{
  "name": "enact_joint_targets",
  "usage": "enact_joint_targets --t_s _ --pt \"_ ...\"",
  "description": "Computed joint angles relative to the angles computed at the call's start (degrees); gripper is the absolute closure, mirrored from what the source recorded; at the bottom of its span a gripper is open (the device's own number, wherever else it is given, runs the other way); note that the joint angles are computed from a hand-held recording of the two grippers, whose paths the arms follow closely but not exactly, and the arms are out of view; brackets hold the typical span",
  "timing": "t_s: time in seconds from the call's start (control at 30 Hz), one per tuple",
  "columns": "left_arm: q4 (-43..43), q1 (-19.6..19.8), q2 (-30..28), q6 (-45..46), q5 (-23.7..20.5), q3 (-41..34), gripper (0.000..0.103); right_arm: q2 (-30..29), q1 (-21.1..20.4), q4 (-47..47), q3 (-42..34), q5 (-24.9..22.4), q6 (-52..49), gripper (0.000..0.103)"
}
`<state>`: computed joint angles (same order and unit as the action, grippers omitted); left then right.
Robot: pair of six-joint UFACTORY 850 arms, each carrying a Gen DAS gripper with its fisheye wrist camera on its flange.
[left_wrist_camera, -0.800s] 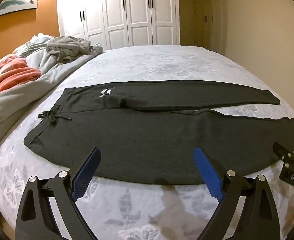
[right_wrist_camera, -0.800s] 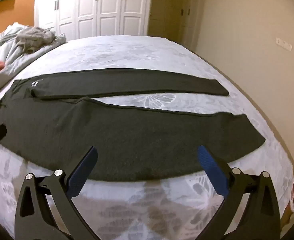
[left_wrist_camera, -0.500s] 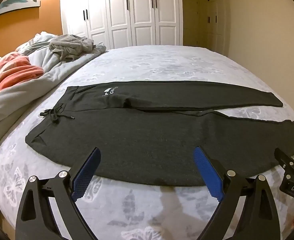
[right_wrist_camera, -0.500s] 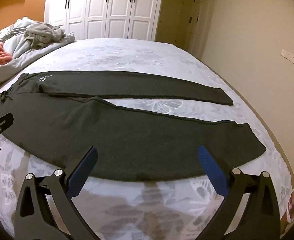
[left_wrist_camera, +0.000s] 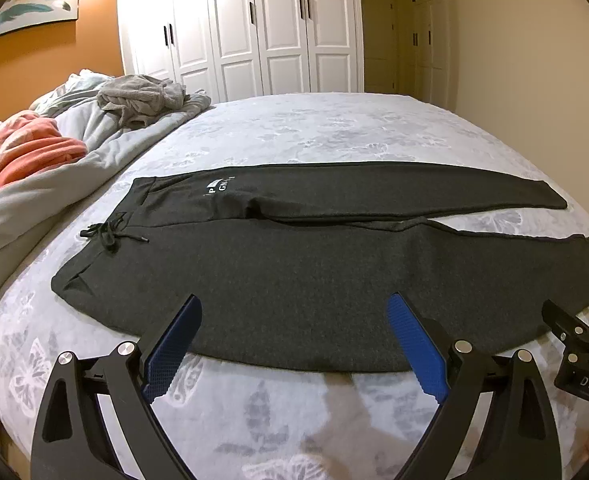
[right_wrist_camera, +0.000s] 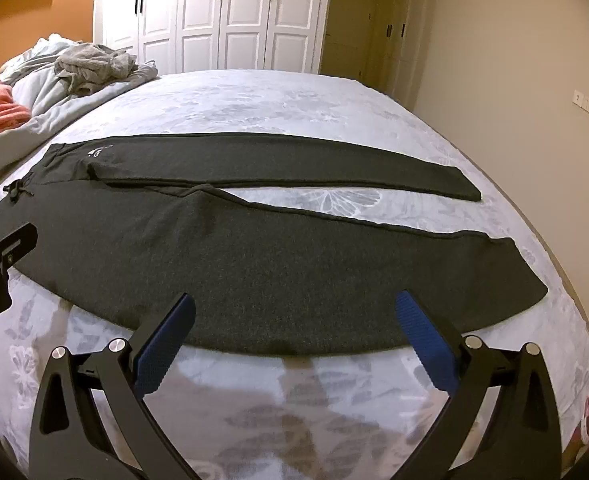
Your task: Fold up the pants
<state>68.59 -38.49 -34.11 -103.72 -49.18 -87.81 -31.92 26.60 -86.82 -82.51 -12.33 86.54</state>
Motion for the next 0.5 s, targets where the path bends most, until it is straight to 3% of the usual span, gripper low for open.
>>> enact_joint_targets --t_s 0.5 --pt "0.1 -0.1 -0.3 0.5 -0.1 -0.2 0.011 0.1 -0.3 1.4 0.0 0.4 -0.2 0.005"
